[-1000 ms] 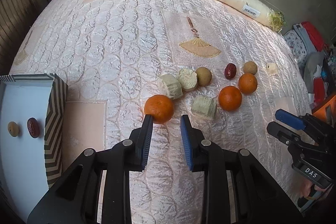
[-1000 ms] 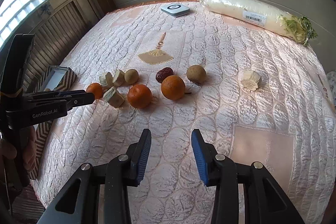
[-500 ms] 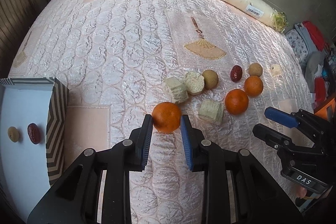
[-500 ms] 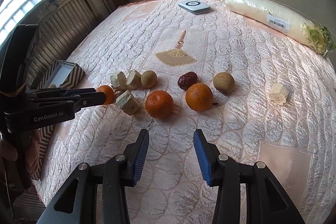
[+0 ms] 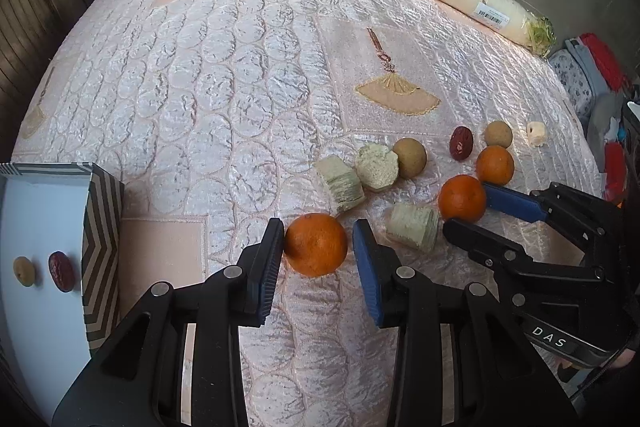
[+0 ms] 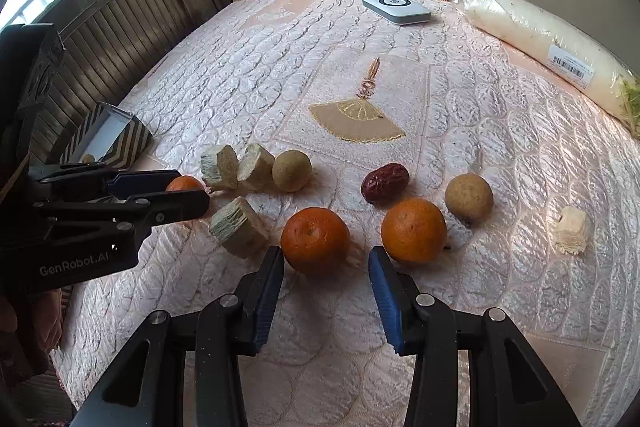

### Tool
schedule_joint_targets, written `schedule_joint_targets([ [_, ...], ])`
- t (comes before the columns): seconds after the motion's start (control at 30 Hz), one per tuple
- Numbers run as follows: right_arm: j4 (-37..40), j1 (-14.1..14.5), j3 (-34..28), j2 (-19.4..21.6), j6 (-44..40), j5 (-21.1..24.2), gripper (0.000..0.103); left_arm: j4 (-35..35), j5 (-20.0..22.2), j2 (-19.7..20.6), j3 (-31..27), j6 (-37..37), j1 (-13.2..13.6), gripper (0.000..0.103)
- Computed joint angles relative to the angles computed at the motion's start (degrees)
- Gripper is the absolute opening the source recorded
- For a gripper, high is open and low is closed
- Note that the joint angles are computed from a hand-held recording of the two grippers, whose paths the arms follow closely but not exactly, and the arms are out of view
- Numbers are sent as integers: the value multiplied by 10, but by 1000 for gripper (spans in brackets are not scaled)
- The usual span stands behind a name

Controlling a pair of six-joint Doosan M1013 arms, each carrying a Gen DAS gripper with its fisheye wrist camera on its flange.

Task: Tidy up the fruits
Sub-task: 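Grasp an orange with the left gripper while the right grasps another orange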

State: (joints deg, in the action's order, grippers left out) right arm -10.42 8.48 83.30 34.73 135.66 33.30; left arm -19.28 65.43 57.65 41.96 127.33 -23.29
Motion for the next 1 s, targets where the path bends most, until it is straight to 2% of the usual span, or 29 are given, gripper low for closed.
schedule_joint_targets([
  [0.07, -4, 0, -4, 3, -9, 0, 41, 7, -3, 0, 2, -1, -1, 35],
  [0.1, -7, 0, -5, 4, -10, 0, 33, 10, -4, 0, 4, -1, -1, 35],
  [0.13, -5, 0, -4, 3, -13, -5, 32, 3, -10, -2, 9, 5, 1, 35],
  [0.37, -32, 6, 10, -10, 31, -11, 32, -13, -1, -3, 9, -1, 6, 31],
  [0.67, -64, 16, 23, -30, 84, -12, 32, -12, -43, -35, 49, -11, 13, 31],
  [1.0, -68, 32, -4, -27, 79, -3, 32, -15, -74, -62, 82, -20, 28, 31],
])
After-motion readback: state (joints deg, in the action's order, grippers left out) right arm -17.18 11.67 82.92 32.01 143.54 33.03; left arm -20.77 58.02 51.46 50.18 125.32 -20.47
